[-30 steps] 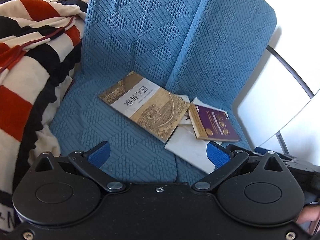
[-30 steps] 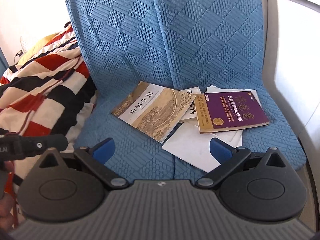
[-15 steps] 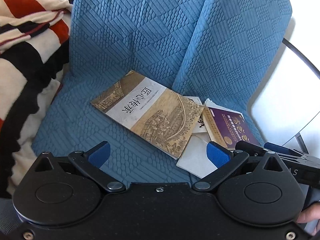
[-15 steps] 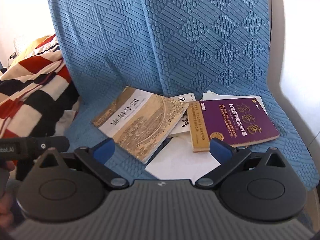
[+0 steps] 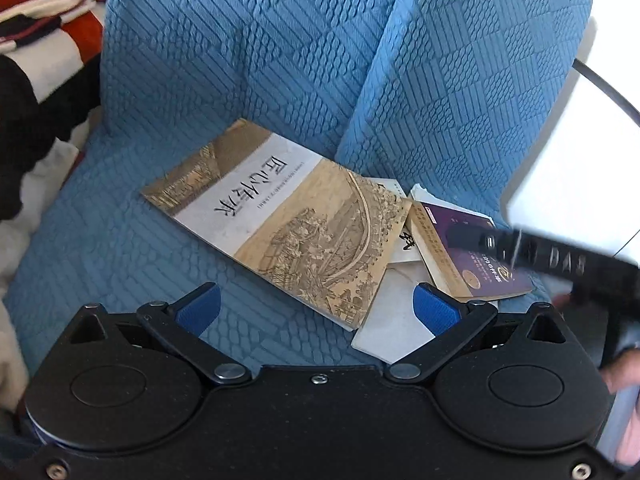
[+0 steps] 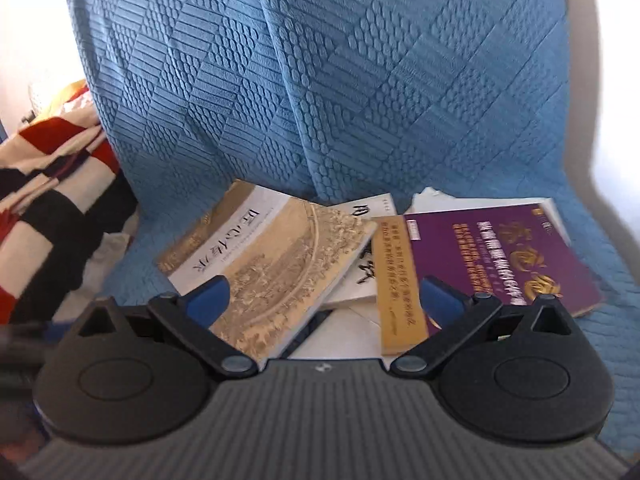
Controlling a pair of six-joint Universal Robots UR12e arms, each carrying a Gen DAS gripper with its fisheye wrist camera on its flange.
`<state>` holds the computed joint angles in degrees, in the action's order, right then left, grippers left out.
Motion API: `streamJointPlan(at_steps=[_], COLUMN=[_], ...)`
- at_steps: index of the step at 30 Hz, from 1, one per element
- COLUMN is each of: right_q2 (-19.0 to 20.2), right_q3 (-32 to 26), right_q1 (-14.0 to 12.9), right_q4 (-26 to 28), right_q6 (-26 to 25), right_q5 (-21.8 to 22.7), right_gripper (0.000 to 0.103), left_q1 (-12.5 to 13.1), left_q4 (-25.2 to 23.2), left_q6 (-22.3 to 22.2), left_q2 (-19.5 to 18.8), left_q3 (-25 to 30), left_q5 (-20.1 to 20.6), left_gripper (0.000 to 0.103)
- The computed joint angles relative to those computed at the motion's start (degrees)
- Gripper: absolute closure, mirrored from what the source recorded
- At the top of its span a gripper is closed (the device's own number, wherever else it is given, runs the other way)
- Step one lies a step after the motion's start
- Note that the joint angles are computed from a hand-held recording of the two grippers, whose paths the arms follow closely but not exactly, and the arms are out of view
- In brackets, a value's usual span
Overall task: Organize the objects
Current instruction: 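Lower the left gripper over the beige book's edge while the right gripper follows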
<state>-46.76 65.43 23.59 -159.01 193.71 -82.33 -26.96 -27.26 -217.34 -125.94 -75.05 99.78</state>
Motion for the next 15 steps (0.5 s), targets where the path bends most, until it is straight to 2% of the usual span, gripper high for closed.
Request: streamJointPlan(at_steps=[3,6,9,12,15], right_q2=[1.5,3.5,5.6,7.2,9.2], right_q3=[-2.4,-5.9,-9.7,-12.0,-15.7], right_q1=[-0.2,-1.0,-1.2,-1.6,-1.9], right_q4=[0.3,3.0,6.0,6.6,10.7], right_q6=[-1.3,-1.9,-4.9,-2.7,-2.4], right_q5=[-0.3,2.7,2.9,3.1,2.9], right_gripper=[0.000,0.000,0.000,0.000,0.000], left_q1=[0.6,0.9,1.6,2.4,2.8], left_q4=[1.1,-0.3,-0.5,-1.3,-0.9], left_q6=[-0.2,-1.2,-1.6,-4.2,-5.7], left_q2=[-1.1,-2.4,-3.2,-3.9,-4.4], left_q3=[0.5,1.9,2.7,3.5,3.6], left_q5=[-1.0,-0.1,-1.4,-1.6,-1.1], left_gripper=[0.001,0.001,0.001,0.001,0.001])
